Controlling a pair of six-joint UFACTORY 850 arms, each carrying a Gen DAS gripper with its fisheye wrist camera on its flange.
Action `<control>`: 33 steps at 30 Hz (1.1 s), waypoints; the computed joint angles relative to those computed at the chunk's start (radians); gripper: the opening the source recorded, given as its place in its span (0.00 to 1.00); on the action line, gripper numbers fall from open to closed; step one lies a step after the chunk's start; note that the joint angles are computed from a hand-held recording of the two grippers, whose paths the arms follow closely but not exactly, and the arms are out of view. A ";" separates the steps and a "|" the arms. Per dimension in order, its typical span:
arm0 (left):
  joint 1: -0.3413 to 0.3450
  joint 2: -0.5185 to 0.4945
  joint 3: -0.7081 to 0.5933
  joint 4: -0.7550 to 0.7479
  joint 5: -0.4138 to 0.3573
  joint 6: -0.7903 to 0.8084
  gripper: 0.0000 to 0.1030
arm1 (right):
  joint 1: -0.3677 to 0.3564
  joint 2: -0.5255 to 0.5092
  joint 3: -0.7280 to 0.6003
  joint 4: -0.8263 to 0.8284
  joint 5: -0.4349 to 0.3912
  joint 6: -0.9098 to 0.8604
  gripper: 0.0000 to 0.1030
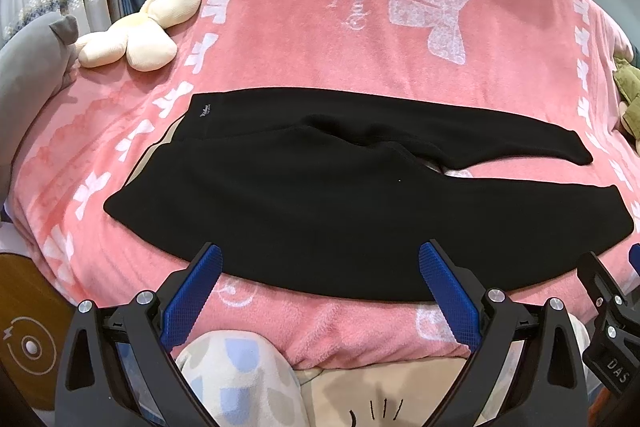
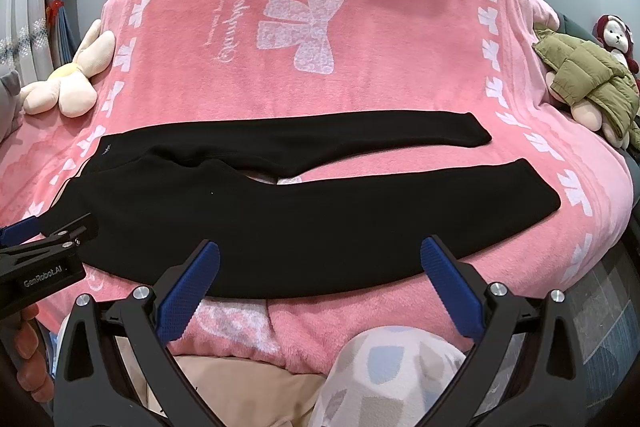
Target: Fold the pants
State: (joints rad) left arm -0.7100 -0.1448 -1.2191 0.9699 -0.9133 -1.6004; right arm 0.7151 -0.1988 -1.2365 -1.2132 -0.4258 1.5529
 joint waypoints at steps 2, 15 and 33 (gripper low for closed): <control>0.000 0.000 0.000 0.002 -0.004 0.000 0.94 | 0.000 0.000 0.000 -0.001 0.000 0.002 0.96; -0.004 -0.007 -0.003 0.010 -0.006 0.008 0.94 | 0.001 -0.005 -0.008 0.021 -0.001 -0.016 0.96; 0.010 -0.019 -0.006 -0.015 -0.002 0.030 0.94 | -0.006 -0.023 -0.012 0.050 0.006 -0.034 0.96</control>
State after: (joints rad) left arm -0.7002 -0.1636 -1.2249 0.9547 -0.9155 -1.5708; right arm 0.7088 -0.2219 -1.2487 -1.1636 -0.4197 1.5192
